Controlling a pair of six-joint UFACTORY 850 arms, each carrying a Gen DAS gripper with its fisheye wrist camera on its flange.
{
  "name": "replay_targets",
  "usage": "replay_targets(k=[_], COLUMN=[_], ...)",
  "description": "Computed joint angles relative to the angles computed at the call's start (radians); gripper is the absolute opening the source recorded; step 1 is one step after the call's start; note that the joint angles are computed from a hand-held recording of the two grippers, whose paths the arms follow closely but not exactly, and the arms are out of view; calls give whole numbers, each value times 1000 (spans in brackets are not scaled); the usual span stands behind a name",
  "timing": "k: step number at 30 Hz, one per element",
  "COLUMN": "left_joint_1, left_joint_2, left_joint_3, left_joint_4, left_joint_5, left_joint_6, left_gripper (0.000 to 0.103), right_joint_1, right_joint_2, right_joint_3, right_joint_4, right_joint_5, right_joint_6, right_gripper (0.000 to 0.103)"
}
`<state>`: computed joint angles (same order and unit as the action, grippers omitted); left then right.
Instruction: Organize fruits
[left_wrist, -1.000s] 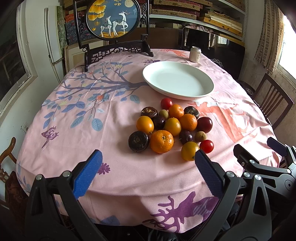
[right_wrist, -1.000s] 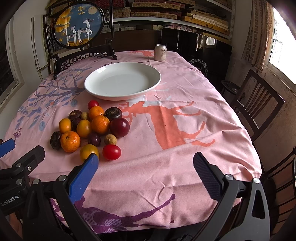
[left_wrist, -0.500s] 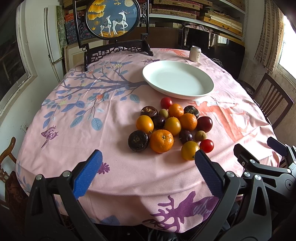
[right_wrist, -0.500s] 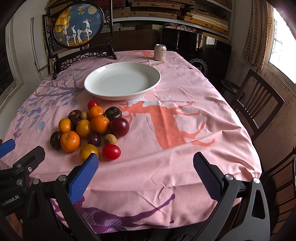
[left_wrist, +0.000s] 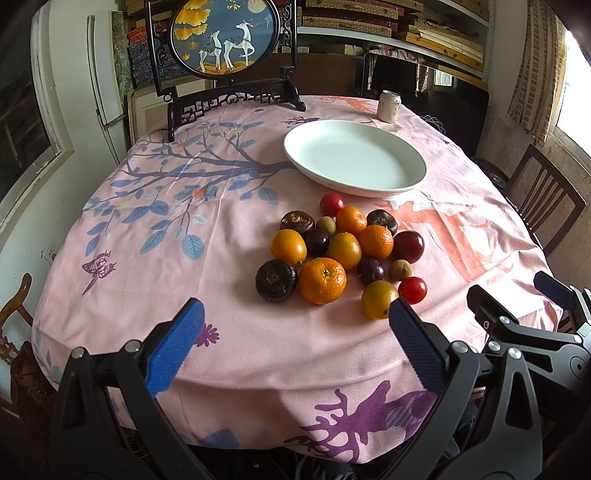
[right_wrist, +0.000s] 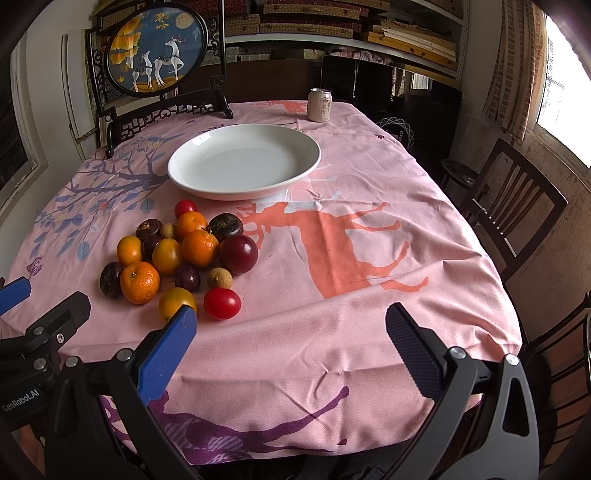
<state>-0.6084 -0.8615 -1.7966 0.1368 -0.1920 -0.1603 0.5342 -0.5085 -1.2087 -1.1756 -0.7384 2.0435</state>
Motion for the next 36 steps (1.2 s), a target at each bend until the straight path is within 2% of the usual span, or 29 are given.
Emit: replay_targets(k=[29, 31, 33, 35, 36], left_joint_1=[5, 13, 25, 41, 51], left_joint_2=[-6, -10, -14, -20, -24], left_joint_3=[16, 16, 13, 4, -2], left_joint_4=[-19, 69, 198, 294, 292], left_joint_5=[12, 16, 15, -4, -13], left_joint_6=[23, -70, -204, -316, -327], left_gripper=[101, 101, 101, 101, 101], right_joint_1=[-1, -5, -17, -31, -34], right_joint_2=[-6, -5, 0, 6, -2], right_joint_3=[-5, -2, 16, 45, 43], right_joint_4=[3, -6, -70, -213, -255], right_joint_5=[10, 38, 115, 210, 229], right_joint_6=[-7, -9, 23, 111, 132], right_gripper=[102, 102, 102, 101, 88])
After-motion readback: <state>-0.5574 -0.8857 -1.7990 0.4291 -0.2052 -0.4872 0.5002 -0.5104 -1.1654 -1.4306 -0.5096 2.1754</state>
